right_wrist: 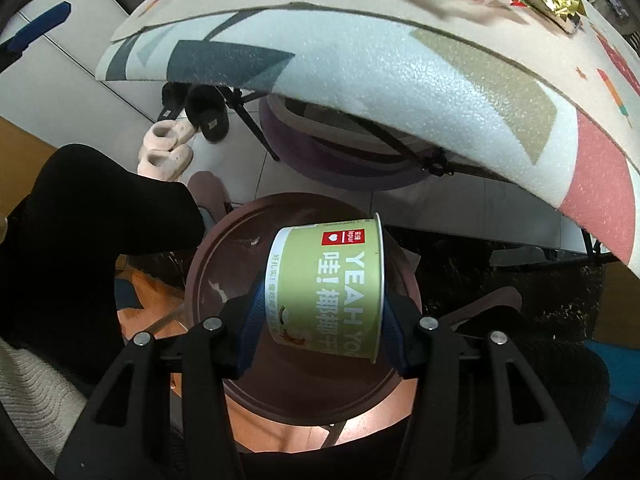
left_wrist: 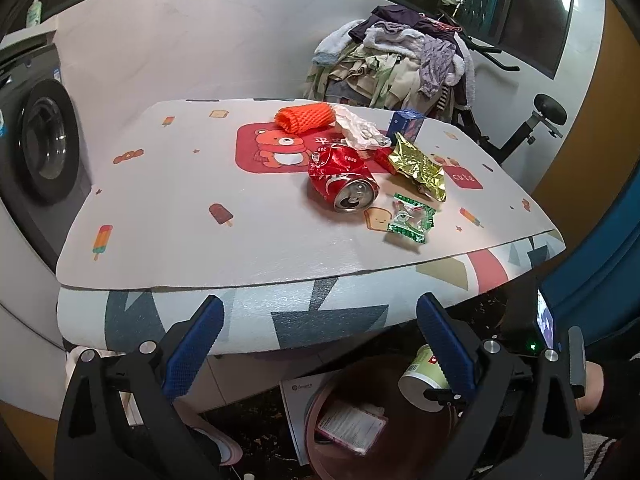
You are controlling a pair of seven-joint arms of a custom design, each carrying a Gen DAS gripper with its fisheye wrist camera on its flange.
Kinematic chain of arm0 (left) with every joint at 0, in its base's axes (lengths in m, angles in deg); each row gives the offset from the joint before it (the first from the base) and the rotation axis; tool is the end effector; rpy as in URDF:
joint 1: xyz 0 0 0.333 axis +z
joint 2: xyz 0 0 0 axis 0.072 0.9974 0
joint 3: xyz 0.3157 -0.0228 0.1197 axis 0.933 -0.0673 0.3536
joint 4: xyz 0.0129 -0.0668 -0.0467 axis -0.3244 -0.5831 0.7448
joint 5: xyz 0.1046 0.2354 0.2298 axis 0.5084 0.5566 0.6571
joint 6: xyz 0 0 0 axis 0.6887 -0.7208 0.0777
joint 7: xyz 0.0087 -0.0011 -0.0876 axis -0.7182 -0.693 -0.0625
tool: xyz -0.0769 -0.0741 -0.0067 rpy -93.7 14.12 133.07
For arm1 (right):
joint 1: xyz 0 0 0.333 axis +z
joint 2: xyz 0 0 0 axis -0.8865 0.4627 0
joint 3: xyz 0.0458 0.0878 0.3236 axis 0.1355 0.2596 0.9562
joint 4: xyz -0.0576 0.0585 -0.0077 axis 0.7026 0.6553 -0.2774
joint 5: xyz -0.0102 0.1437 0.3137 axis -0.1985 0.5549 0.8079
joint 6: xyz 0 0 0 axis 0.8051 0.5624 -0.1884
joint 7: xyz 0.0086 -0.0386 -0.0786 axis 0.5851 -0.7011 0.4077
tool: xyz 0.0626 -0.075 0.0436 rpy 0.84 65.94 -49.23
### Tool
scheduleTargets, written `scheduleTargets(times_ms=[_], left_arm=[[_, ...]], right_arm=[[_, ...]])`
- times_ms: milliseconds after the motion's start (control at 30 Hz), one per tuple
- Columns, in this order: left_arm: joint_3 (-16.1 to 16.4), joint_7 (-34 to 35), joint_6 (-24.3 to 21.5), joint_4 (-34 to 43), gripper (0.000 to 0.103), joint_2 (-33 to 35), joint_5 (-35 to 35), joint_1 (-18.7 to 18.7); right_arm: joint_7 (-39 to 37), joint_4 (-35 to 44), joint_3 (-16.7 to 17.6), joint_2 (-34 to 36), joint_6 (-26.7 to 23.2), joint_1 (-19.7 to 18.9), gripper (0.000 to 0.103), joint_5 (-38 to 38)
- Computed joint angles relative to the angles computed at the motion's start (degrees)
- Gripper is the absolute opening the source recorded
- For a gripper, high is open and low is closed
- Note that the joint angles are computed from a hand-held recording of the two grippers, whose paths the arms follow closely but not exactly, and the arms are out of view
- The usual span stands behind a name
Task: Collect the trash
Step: 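Drop the plastic box into the bin with the left gripper while the right gripper drops the cup, then move the right gripper back over the table toward the gold foil wrapper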
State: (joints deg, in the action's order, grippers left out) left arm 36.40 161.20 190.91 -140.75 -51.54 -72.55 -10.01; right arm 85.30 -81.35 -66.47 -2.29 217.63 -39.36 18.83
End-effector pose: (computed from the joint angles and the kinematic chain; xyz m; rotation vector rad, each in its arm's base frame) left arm 0.5818 -0.3101 0.5782 -1.5276 2.2065 -0.9935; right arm 0.5342 0.2803 0.4435 -2.2447 1.7567 0.0209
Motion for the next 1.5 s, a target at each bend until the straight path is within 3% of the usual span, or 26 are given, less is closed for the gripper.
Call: scheduleTargets(times_ms=[100,167,233,333,433,600,767,933,1033,1200,1300,1367,1500], left_arm=[[0.1,-0.2,0.0,0.0,0.095,0.0,0.1,0.0],[0.1,-0.4,-0.1,-0.1,0.095,0.0,0.2,0.0],[0.2,-0.7,-0.1,-0.2,0.095,0.0,0.3,-0.1],[0.5,-1.6,-0.4,-0.2,0.096,0.0,0.9,-0.3],[0.7,-2.3,-0.7,-0.2,0.096,0.0,1.3,-0.4],[0.6,-2.9,-0.8,0.1,0.096,0.3,1.2,-0.1],[-0.3,-1.0,-0.2,0.6,0.097,0.6,-0.1,0.6],[0.0,1.5,1.9,1.4,0.097,1.1,1.5,0.4],[1.0,1.5,1.9,2.9,0.097,1.8,3.9,-0.4],[1.4,1.3,5.8,4.9,0.097,3.3,5.1,-0.2],[1.3,1.1,5.0,8.1,0.097,5.1,5.2,-0.1],[1.6,0.7,3.8,11.4,0.097,7.0,5.5,-0.4],[0.0,1.9,1.9,17.1,0.097,10.7,2.9,0.7]], right_arm=[[1.1,0.2,-0.4,0.2,-0.5,0.3,0.053,-1.2],[2.1,1.2,-0.5,0.9,-0.6,0.7,0.061,-2.0],[3.0,1.0,-0.8,0.8,-0.5,1.0,0.076,-3.1],[4.8,0.3,-1.3,0.2,0.4,1.3,0.091,-5.1],[6.8,-1.8,-1.7,-1.6,4.6,1.4,0.096,-6.8],[9.7,-6.8,-2.3,-5.4,14.9,0.5,0.097,-9.2],[17.3,-8.0,-4.4,-7.4,20.4,0.2,0.097,-18.8],[22.7,-7.6,-5.5,-8.3,20.6,-1.7,0.097,-25.2],[21.1,-8.1,-4.8,-8.5,22.9,-3.9,0.097,-22.0],[26.6,-6.2,-6.4,-7.9,23.2,-4.8,0.097,-27.0],[22.2,-3.5,-5.5,-6.4,22.0,-6.8,0.097,-21.5],[25.7,-0.5,-7.3,-4.9,19.7,-5.9,0.097,-24.2],[26.2,4.8,-7.9,-1.2,19.1,-7.2,0.097,-20.4]])
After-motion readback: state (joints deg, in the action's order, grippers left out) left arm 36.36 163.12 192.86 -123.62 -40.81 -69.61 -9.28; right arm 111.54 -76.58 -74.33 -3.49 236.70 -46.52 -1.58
